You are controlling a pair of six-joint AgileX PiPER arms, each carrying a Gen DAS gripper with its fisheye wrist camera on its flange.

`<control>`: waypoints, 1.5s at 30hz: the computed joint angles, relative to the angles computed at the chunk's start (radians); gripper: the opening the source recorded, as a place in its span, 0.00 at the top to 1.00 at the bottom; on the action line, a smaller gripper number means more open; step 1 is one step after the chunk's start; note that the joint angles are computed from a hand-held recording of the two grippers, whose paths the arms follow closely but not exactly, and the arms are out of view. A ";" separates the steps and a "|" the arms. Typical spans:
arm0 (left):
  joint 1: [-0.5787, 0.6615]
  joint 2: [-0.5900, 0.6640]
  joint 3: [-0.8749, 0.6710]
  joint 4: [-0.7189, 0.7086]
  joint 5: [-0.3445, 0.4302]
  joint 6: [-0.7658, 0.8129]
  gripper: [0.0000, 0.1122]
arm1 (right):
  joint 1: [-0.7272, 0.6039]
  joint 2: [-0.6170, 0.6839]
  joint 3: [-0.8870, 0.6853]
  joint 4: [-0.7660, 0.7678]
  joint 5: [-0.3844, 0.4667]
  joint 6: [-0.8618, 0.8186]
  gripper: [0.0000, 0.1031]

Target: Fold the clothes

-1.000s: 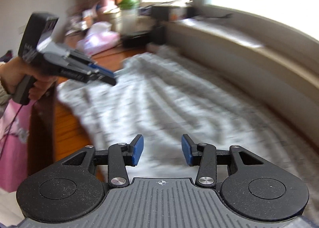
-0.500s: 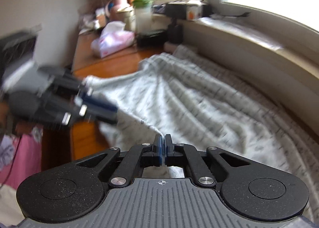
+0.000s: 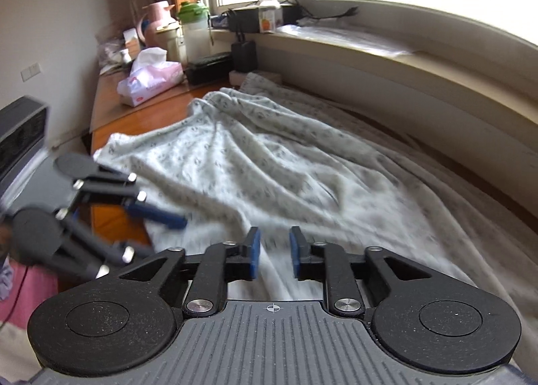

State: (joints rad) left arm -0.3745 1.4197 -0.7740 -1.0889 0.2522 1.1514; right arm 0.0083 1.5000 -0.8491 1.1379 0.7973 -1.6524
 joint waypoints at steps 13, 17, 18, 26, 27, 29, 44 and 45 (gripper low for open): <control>0.065 -0.196 0.053 0.142 0.116 -0.098 1.00 | -0.275 -0.178 0.253 -0.084 0.131 -0.209 0.78; 0.099 -0.291 0.058 0.309 0.238 -0.240 1.00 | -0.322 -0.204 0.291 -0.081 0.177 -0.283 0.82; 0.104 -0.305 0.067 0.332 0.252 -0.258 1.00 | -0.339 -0.208 0.296 -0.085 0.197 -0.296 0.98; 0.213 -0.381 0.123 0.380 0.310 -0.295 0.96 | -0.466 -0.246 0.290 -0.183 0.400 -0.315 0.98; 0.254 -0.387 0.122 0.364 0.325 -0.273 0.93 | -0.473 -0.243 0.289 -0.178 0.396 -0.309 0.98; 0.327 -0.396 0.121 0.363 0.332 -0.256 0.81 | -0.486 -0.235 0.287 -0.164 0.388 -0.309 0.96; 0.628 -0.286 0.101 0.263 0.246 -0.123 0.49 | -0.489 -0.228 0.287 -0.150 0.372 -0.314 0.93; 0.633 -0.272 0.101 0.245 0.236 -0.109 0.47 | -0.489 -0.229 0.287 -0.150 0.371 -0.313 0.93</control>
